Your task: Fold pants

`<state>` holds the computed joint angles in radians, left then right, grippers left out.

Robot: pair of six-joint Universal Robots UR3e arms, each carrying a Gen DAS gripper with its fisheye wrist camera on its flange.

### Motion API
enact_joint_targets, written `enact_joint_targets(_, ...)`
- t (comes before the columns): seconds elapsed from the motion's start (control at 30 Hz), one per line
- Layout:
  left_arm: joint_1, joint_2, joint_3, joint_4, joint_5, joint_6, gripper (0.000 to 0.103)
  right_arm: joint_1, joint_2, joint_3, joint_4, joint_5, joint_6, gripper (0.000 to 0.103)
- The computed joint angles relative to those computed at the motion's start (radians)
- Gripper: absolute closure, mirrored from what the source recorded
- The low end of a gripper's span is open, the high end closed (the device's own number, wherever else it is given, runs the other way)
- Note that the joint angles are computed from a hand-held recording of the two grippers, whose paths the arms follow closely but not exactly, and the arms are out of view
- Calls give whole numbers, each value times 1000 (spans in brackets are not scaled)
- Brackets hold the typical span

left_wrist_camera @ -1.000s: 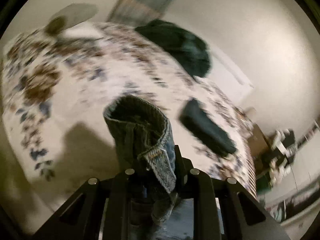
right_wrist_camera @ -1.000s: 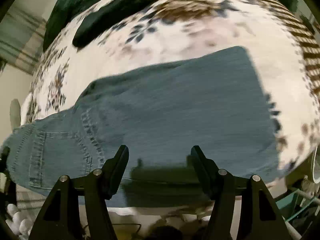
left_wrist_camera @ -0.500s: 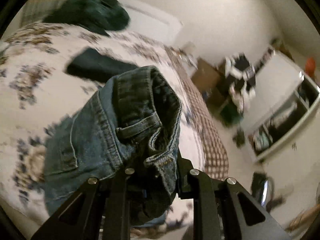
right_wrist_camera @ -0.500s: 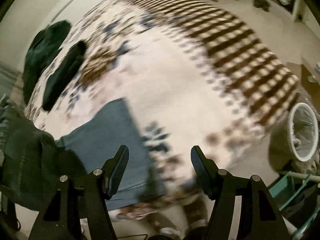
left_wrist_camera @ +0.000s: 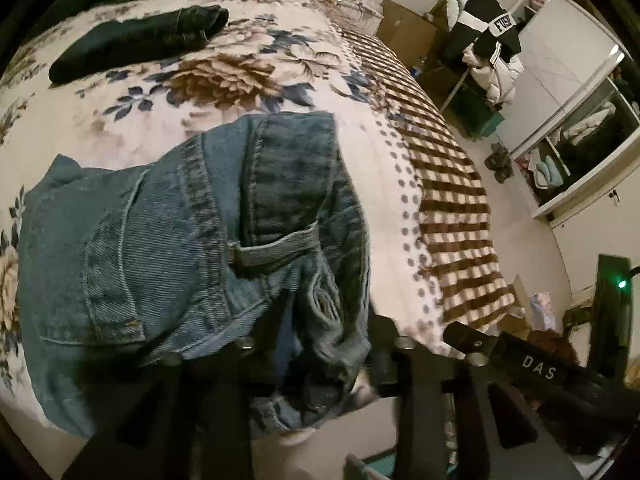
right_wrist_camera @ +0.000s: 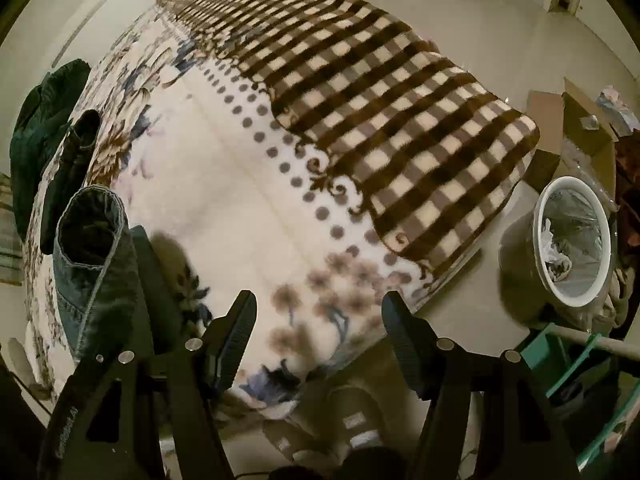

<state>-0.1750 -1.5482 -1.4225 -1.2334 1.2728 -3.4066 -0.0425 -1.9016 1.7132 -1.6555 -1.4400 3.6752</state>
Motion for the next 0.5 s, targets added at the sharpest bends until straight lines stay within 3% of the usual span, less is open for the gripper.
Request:
enact_joint_targets(0.03,20,0,39,-58,-52,15,41,-15,-9,-1,4,19,-13,26)
enact_joint_targets(0.1,22,-5,95,-126,-73,23,16,-44,-14,-17,15,66,-37,20)
enact_joint_targets(0.27,191,60,228,-383,-165,153,15,-77,43,-93,-26,272,-72,18)
enact_joint_targets(0.37,364,99,255,-519,-118,259,15,-39,148,-140,-113,394,-74,18)
enact_joint_targets(0.5,583,113,156,-561,-19,391,15,63,371,-242,-220,422,-58,18)
